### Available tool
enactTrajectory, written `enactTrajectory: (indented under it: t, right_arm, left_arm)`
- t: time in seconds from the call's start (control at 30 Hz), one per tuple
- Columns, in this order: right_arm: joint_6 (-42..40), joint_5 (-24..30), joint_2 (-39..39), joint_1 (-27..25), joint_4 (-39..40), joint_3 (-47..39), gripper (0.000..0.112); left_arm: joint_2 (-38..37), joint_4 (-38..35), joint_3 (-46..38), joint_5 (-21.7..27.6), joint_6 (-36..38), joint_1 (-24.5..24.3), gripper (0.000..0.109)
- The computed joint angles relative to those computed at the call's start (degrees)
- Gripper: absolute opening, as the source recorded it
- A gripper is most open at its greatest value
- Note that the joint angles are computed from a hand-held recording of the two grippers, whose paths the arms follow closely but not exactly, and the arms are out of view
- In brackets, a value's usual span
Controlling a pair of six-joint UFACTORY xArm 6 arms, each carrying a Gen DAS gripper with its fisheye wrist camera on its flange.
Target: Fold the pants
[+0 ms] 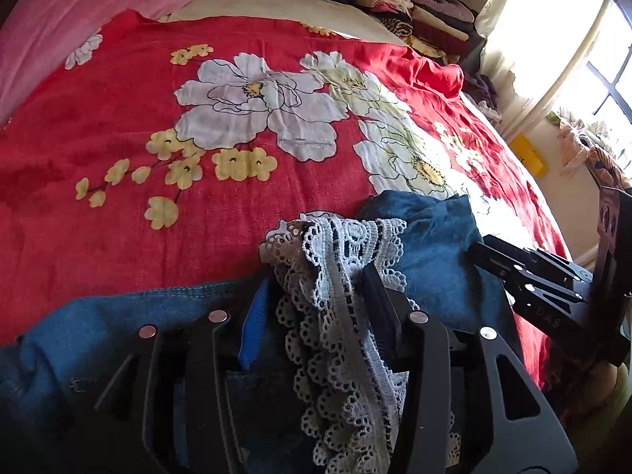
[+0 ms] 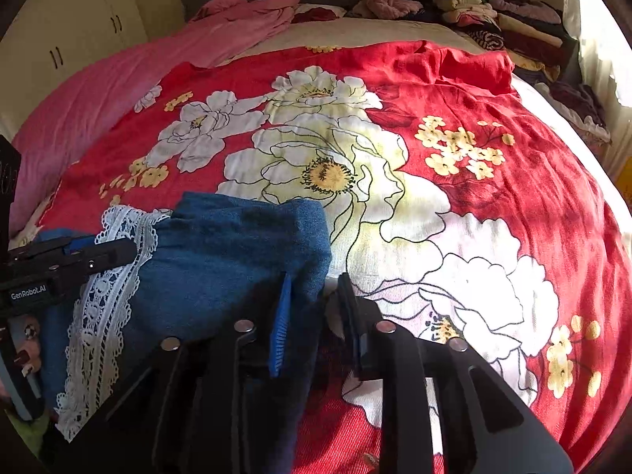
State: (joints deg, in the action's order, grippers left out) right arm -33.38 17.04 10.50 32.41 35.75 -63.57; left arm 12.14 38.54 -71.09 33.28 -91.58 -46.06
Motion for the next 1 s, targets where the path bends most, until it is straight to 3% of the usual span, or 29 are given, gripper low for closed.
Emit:
enactTrajectory:
  t: [0.03, 0.13, 0.27, 0.53, 0.63, 1.0]
  right_arm:
    - [-2.1, -0.1, -1.2, 0.0, 3.0, 0.8, 0.054]
    - [-5.6, 1.1, -4.7, -0.4, 8.3, 3.2, 0.057]
    - [-10.5, 2.6, -9.9, -0.9, 14.9, 7.3, 0.071]
    - [-13.3, 3.1, -17.2, -1.5, 19.3, 13.6, 0.075]
    - [-13.3, 2.9, -19.3, -1.5, 19.6, 15.5, 0.088]
    - [-13.4, 3.8, -24.8, -0.7, 17.2, 20.7, 0.088]
  left_arm:
    - [-0.7, 0.1, 0.4, 0.7, -0.5, -0.3, 0.041]
    - [-2.6, 0.9, 1.7, 2.2, -1.9, -1.3, 0.046]
    - [-5.2, 2.2, 3.1, 4.8, -4.1, -3.3, 0.056]
    - [-8.4, 3.8, 3.8, 9.7, -6.5, -7.5, 0.068]
    - [-8.8, 4.2, 3.2, 11.7, -6.6, -8.9, 0.072]
    - [-9.2, 4.0, 2.2, 15.5, -6.7, -11.9, 0.081]
